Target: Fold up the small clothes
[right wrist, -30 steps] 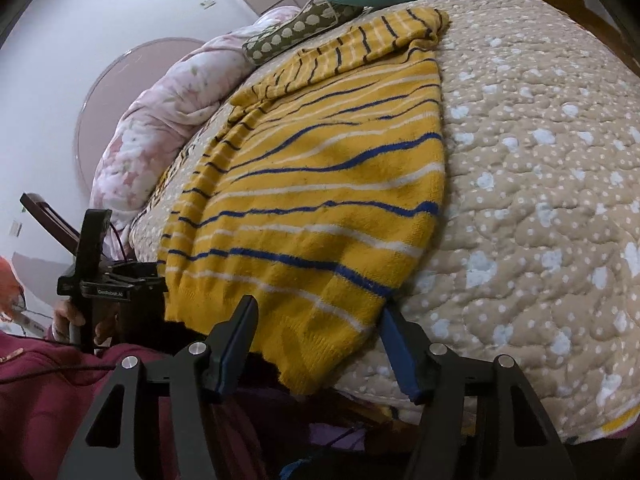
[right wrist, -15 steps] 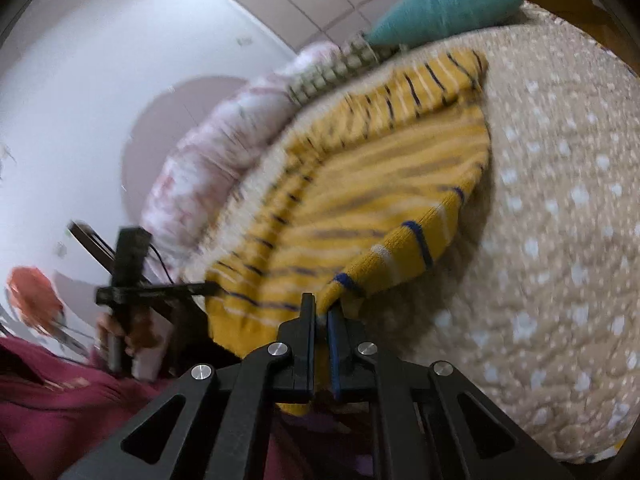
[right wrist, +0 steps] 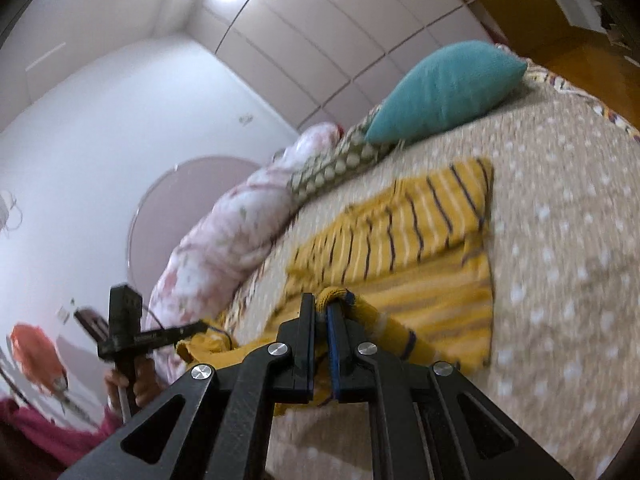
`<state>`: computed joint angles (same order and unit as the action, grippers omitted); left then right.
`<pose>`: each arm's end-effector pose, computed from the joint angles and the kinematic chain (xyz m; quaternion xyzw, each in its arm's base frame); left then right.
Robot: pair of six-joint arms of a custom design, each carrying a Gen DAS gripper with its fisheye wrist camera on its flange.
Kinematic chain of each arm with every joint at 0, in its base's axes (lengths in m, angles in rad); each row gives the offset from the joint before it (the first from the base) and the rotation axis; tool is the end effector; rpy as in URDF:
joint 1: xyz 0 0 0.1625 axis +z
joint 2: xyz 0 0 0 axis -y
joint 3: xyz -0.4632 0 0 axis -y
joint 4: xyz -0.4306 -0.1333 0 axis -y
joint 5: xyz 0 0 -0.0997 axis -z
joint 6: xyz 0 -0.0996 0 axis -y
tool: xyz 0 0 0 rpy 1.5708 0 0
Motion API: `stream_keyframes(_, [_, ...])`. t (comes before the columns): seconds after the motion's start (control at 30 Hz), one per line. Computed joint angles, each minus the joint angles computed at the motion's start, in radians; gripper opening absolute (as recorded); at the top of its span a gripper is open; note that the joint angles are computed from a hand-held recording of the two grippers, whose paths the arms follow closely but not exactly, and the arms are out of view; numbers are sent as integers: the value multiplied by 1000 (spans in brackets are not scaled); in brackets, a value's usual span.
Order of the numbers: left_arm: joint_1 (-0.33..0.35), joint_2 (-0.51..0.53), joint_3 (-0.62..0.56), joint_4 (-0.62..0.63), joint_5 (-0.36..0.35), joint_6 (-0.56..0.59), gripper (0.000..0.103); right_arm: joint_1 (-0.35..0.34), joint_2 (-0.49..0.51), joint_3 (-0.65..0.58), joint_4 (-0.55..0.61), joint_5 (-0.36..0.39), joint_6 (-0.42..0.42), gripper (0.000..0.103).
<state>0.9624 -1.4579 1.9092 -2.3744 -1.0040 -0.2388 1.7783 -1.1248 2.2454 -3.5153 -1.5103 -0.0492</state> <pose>-0.1681 -0.5681 0.3905 0.1255 0.9382 -0.2665 0.1818 0.2451 -0.4878 0.1983 -0.1292 0.9068 -0.3968 0.0593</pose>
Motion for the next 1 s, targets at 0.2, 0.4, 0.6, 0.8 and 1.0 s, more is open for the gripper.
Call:
stream_keyframes(0.2, [31,87,-79,-97,37,32,8,13,60,-114,-27,-75,7,6])
stream_keyframes(0.4, [80,229,-228,-123,55,58,8,7,130,-252,-3,-148,31,6])
stream_keyframes(0.6, [136,408,-429,-70,93,80,8,-4,219,-411,81,-246,41,5])
stream_keyframes(0.8, [184,531,-552,-73,132,110,8,-47,295,-543,174,-288,96,5])
stream_keyframes(1.0, [237,572,-624,20,39,41,25,-76,355,-644,280,-305,121,17])
